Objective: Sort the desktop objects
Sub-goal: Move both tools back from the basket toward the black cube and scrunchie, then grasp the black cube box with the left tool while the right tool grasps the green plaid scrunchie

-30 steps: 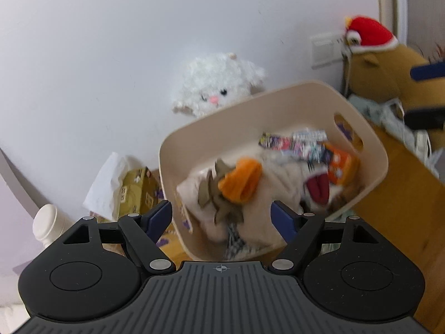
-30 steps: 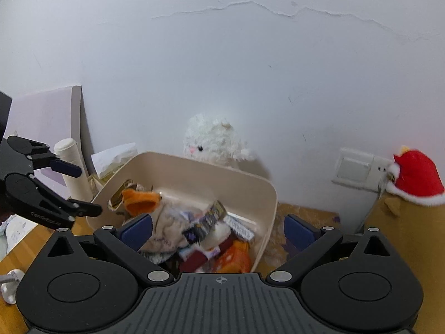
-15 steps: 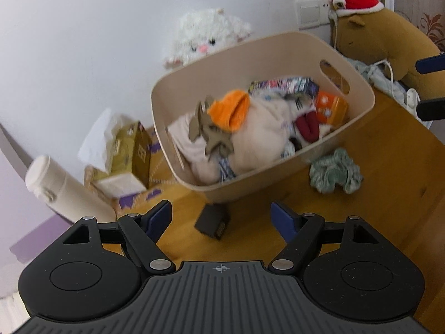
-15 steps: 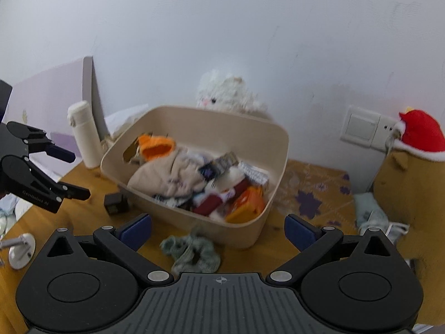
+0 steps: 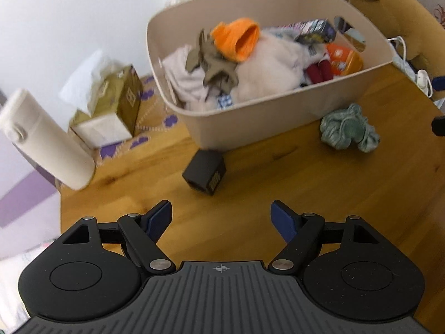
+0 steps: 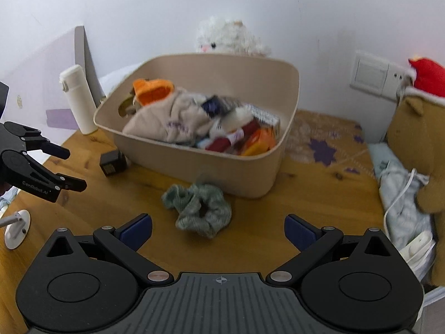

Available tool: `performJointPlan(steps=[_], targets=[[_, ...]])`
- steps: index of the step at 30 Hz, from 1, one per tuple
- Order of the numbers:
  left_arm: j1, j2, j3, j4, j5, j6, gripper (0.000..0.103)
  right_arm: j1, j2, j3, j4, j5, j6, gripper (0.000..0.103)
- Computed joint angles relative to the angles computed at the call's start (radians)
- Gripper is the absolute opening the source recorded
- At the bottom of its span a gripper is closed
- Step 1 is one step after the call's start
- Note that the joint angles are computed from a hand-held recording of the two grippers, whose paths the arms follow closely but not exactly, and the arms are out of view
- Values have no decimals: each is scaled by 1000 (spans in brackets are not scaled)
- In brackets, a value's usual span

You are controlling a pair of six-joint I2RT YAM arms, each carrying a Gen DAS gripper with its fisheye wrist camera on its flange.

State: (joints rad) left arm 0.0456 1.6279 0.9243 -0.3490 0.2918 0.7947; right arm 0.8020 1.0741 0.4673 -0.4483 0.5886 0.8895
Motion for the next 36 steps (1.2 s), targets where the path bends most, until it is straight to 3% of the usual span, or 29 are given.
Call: performJointPlan(steps=[18,30,33,36], targets=[[-55,254,76,154,-40,-126,83,-145,368,-6,379,-131,-160,103],[-75,383,224,138,14,-245,87,-208,539,37,520,-156,-218,95],[-74,378,206,165,37,-237,82,-212,571,59,537,-147,-262,91],[-75,371,201,170,54,-230,70,-213,580,76,541,-143,-281,78]])
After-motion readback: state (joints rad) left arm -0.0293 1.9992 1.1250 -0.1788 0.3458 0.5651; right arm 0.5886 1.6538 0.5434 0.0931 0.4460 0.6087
